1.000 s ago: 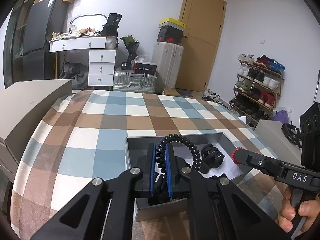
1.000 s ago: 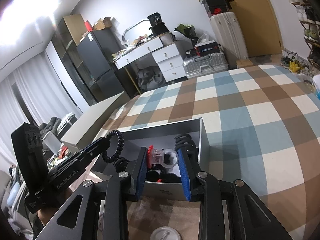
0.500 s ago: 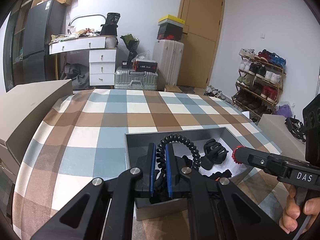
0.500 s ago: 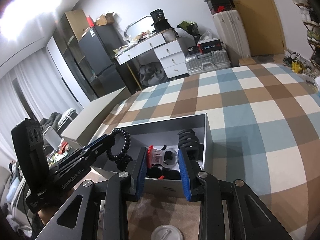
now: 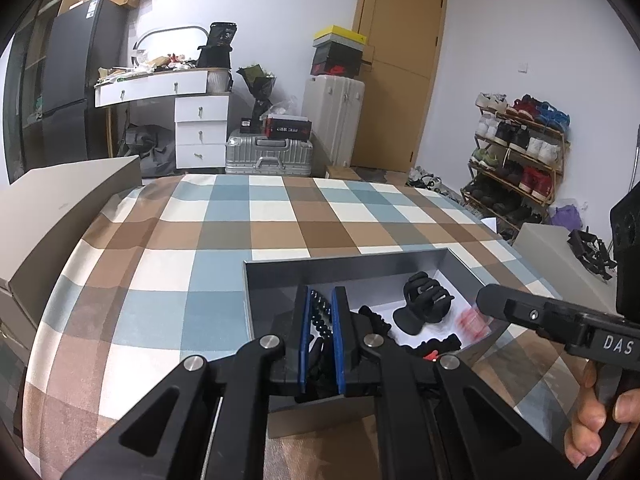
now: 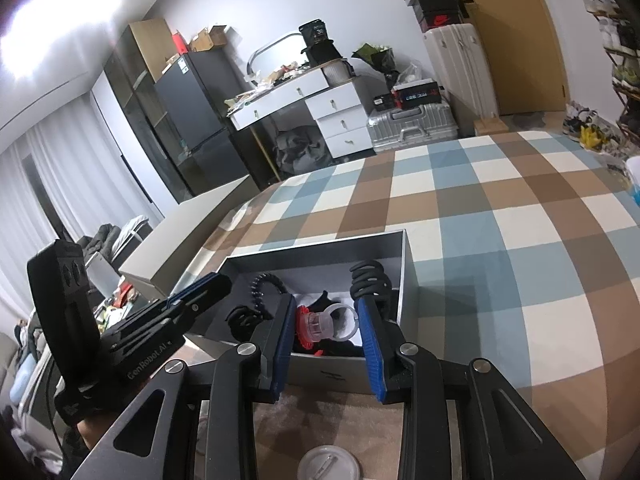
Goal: Organize jewelry
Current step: 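Lower both items into the box and open both grippers, then withdraw both grippers from the box toward the white badges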
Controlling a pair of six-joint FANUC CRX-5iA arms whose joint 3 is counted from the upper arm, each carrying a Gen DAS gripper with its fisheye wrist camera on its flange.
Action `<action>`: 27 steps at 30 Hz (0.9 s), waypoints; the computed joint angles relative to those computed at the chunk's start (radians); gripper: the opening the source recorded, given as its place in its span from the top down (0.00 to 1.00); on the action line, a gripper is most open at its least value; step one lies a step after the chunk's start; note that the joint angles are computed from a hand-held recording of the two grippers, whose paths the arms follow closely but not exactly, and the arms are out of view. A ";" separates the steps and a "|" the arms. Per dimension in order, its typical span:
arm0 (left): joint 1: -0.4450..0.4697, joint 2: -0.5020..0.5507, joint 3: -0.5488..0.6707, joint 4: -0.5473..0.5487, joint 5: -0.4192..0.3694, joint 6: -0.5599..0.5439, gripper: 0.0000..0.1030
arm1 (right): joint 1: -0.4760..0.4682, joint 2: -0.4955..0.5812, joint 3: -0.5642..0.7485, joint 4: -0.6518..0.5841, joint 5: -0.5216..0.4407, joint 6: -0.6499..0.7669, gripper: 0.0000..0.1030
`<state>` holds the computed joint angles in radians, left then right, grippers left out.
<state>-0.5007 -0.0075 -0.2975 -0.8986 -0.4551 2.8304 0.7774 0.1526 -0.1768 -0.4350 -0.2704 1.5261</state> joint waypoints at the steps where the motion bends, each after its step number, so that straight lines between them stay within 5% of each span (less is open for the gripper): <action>1: 0.005 0.000 -0.002 0.011 0.006 -0.009 0.88 | 0.000 -0.002 -0.002 0.002 0.002 -0.002 0.66; 10: 0.017 -0.045 -0.037 0.044 0.037 0.005 0.46 | 0.004 -0.027 -0.029 0.053 0.008 -0.051 0.54; 16: -0.012 -0.094 -0.062 0.095 -0.017 -0.057 0.18 | 0.009 -0.063 -0.056 0.074 -0.023 -0.074 0.18; 20: -0.099 -0.091 -0.034 0.021 -0.159 -0.012 0.12 | 0.045 -0.081 -0.101 0.237 -0.028 -0.214 0.02; 23: -0.129 -0.090 -0.031 0.005 -0.206 -0.011 0.03 | 0.069 -0.090 -0.130 0.328 -0.038 -0.285 0.02; 27: -0.134 -0.097 -0.046 0.030 -0.221 -0.019 0.02 | 0.083 -0.097 -0.141 0.344 -0.059 -0.293 0.02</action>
